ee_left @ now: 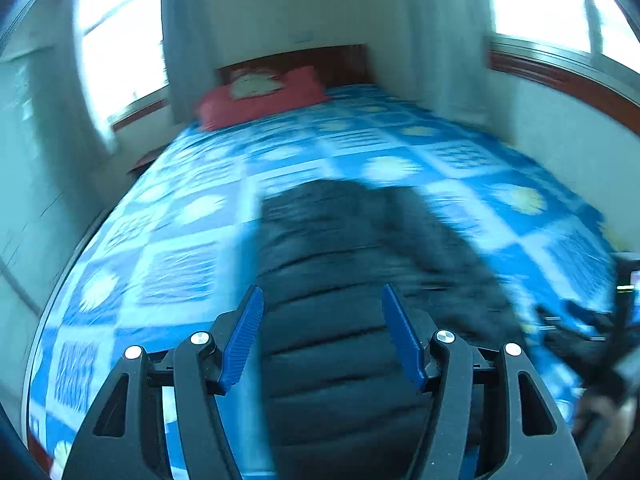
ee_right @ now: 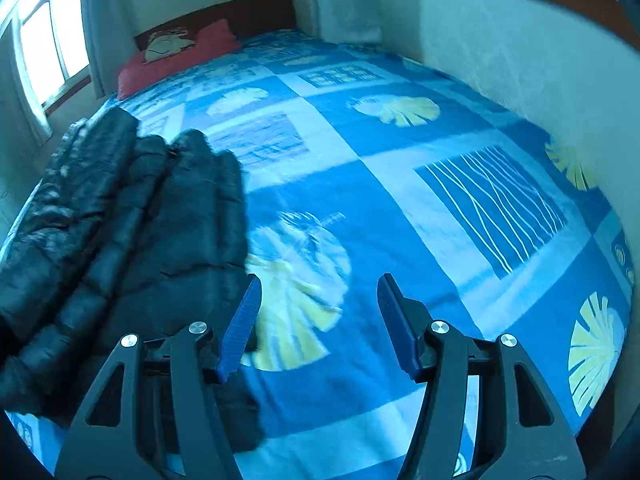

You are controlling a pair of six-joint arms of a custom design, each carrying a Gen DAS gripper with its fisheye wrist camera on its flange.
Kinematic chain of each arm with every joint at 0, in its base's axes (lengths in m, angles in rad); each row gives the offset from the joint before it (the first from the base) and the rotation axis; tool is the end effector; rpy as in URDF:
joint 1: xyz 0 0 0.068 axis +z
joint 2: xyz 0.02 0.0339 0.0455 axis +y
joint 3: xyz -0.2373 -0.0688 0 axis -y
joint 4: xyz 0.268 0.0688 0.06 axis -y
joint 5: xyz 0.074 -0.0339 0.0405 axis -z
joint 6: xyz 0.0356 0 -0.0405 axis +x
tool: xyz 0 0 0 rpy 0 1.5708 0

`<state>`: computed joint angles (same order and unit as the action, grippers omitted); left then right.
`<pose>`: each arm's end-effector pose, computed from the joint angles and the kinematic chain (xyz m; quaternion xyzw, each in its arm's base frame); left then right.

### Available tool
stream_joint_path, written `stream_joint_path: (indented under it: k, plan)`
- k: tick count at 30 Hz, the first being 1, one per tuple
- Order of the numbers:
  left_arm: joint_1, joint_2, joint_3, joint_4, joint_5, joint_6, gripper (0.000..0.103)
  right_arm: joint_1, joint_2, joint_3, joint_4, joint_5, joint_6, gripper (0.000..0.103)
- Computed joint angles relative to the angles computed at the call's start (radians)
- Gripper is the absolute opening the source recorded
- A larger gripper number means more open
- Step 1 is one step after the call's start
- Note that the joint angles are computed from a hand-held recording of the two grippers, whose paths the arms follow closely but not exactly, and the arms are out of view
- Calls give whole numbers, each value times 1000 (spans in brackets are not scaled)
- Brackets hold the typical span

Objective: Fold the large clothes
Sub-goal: 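Move both open grippers to the end of the jacket bundle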

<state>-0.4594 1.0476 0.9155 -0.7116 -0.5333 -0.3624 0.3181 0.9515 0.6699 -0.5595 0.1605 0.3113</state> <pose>0.2272 -0.0922 0.2650 -0.0499 0.9051 0.0888 0.4128 0.2194 0.0663 0.2085 0.0254 0.9313 0.0389 0.3614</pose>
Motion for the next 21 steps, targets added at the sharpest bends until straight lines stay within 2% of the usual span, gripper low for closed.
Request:
stream_joint_path:
  k: [1, 4, 8, 11, 17, 18, 20, 21]
  plan:
    - [47, -17, -24, 12, 19, 10, 61, 15, 7, 20, -3, 0, 5, 60]
    - [220, -20, -100, 85, 96, 49, 61, 58, 41, 92, 1, -27, 29, 73]
    - [350, -6, -179, 154, 199, 62, 61, 87, 155, 197, 19, -149, 64, 76]
    - [403, -3, -227, 182, 286, 63, 61, 100, 273, 270, 33, -257, 93, 77]
    - [402, 9, -287, 264, 334, 54, 61, 137, 431, 348, 31, -340, 136, 77]
    - [404, 12, -291, 273, 341, 52, 61, 133, 452, 351, 39, -383, 141, 73]
    - [408, 19, -297, 292, 353, 55, 61, 131, 471, 355, 44, -434, 142, 44]
    - [408, 19, -301, 301, 357, 58, 61, 136, 471, 356, 45, -433, 134, 37]
